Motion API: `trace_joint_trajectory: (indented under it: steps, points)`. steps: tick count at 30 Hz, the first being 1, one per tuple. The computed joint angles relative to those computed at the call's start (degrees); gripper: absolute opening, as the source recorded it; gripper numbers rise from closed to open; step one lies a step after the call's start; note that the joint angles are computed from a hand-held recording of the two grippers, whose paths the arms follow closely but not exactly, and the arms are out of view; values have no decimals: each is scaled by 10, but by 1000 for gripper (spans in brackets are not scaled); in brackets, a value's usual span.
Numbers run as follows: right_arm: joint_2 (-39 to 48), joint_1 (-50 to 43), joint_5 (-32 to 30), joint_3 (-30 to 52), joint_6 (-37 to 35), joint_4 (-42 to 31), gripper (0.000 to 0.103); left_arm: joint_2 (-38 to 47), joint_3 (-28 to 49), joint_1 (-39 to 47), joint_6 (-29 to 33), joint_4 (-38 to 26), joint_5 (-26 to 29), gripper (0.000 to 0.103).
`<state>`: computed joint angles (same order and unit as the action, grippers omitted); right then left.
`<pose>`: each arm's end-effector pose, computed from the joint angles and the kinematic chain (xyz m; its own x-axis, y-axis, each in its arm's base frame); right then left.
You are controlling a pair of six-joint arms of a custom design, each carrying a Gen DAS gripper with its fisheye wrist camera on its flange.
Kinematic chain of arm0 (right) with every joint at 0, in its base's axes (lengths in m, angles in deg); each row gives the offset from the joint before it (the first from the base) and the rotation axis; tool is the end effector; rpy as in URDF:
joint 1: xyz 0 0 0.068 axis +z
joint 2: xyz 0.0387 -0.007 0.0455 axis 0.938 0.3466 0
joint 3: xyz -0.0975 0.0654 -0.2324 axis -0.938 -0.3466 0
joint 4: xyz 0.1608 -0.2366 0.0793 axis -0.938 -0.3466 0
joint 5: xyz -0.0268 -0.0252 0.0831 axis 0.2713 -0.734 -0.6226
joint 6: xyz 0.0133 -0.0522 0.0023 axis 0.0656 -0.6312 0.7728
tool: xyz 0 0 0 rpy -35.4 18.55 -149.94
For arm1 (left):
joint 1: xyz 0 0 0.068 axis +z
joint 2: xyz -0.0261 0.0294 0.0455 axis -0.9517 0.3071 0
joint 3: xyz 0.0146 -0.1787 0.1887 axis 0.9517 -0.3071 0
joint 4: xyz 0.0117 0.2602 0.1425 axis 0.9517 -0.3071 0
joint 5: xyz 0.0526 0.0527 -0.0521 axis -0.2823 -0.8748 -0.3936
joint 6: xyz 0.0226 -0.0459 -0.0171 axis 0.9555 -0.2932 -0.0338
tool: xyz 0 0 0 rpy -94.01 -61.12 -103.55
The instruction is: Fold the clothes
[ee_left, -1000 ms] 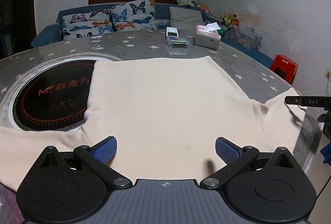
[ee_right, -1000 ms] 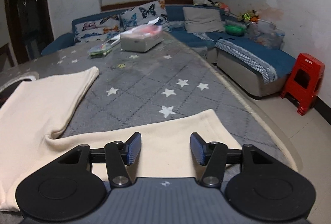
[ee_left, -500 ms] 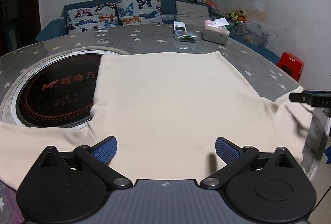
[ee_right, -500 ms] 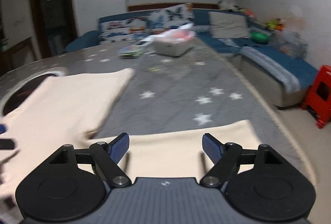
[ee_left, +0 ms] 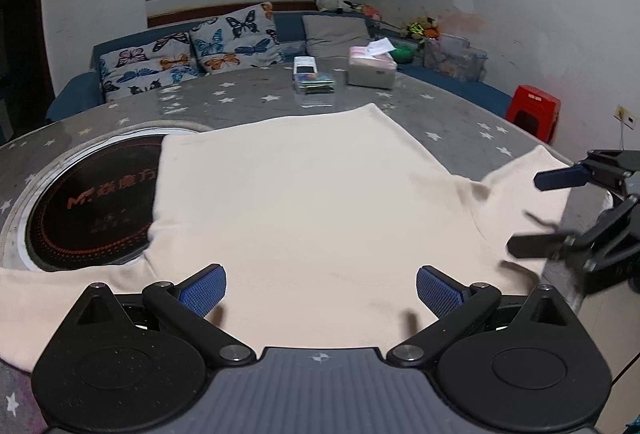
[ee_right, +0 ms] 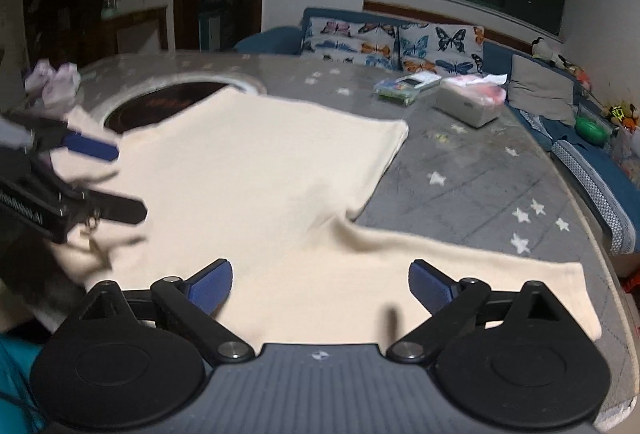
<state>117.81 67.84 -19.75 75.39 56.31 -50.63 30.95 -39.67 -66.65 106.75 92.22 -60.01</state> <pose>0.1989 0.0001 0.1051 -0.6138 -0.2306 -0.7551 -0.2723 0.9595 -0.0717 0.2674 0.0088 0.0959 -0.5607 0.2844 -0.7777 0.4944 0.8684 -0.0388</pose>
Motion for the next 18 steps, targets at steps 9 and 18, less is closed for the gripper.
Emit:
trace_joint_trajectory:
  steps: [9, 18]
  points:
    - [-57, -34, -4, -25, 2, -30, 97, -9, -7, -22, 5, -3, -20, 103]
    - [-93, -132, -34, -33, 27, -40, 98, -12, -6, -31, 1, -9, -33, 103]
